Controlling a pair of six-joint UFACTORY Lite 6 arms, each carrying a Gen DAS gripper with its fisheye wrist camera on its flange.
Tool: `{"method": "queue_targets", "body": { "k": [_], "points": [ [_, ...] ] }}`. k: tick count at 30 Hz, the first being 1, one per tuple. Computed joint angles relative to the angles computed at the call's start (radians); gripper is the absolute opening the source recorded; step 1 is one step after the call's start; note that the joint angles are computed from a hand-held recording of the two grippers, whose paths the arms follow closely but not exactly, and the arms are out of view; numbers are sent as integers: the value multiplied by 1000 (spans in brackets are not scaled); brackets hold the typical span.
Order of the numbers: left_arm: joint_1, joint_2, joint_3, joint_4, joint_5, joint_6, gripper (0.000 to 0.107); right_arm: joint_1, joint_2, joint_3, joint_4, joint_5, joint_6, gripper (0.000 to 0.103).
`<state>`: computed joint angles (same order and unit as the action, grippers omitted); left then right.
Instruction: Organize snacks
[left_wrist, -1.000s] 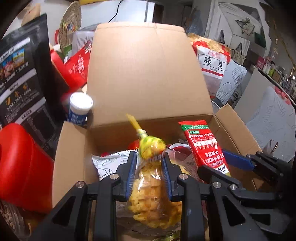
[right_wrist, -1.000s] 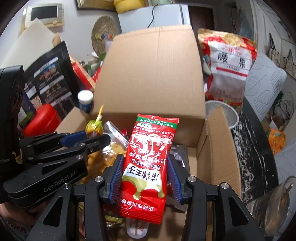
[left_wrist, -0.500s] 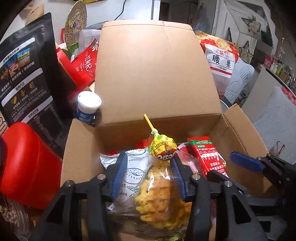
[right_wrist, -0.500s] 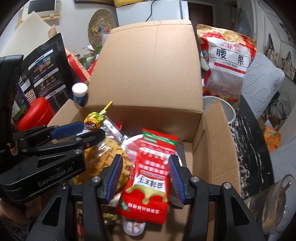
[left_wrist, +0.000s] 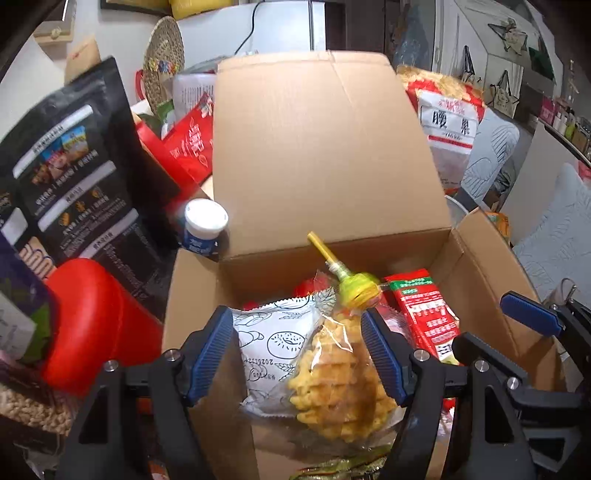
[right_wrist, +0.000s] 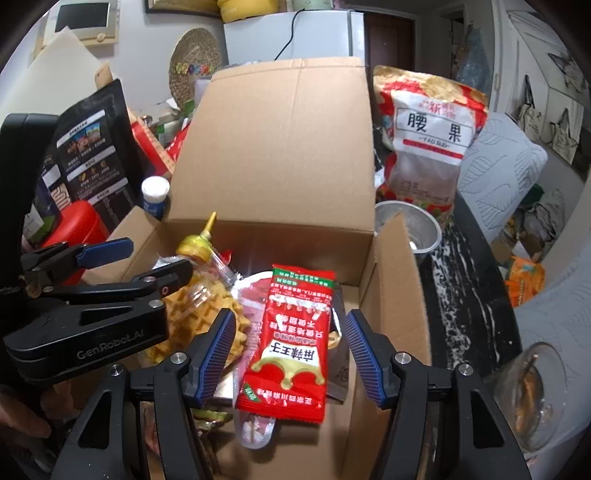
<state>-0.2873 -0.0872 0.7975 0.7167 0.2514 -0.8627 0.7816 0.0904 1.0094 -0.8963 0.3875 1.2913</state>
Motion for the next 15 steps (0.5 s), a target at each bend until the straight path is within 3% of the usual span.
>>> {"method": "queue_targets", "body": {
  "k": [4, 15],
  "points": [
    [-2, -95, -21, -149, 33, 146, 71, 33, -58, -2, 5, 54, 0, 62],
    [-107, -441, -75, -175, 241, 168, 72, 224, -253, 9, -59, 288, 68, 62]
  ]
}}
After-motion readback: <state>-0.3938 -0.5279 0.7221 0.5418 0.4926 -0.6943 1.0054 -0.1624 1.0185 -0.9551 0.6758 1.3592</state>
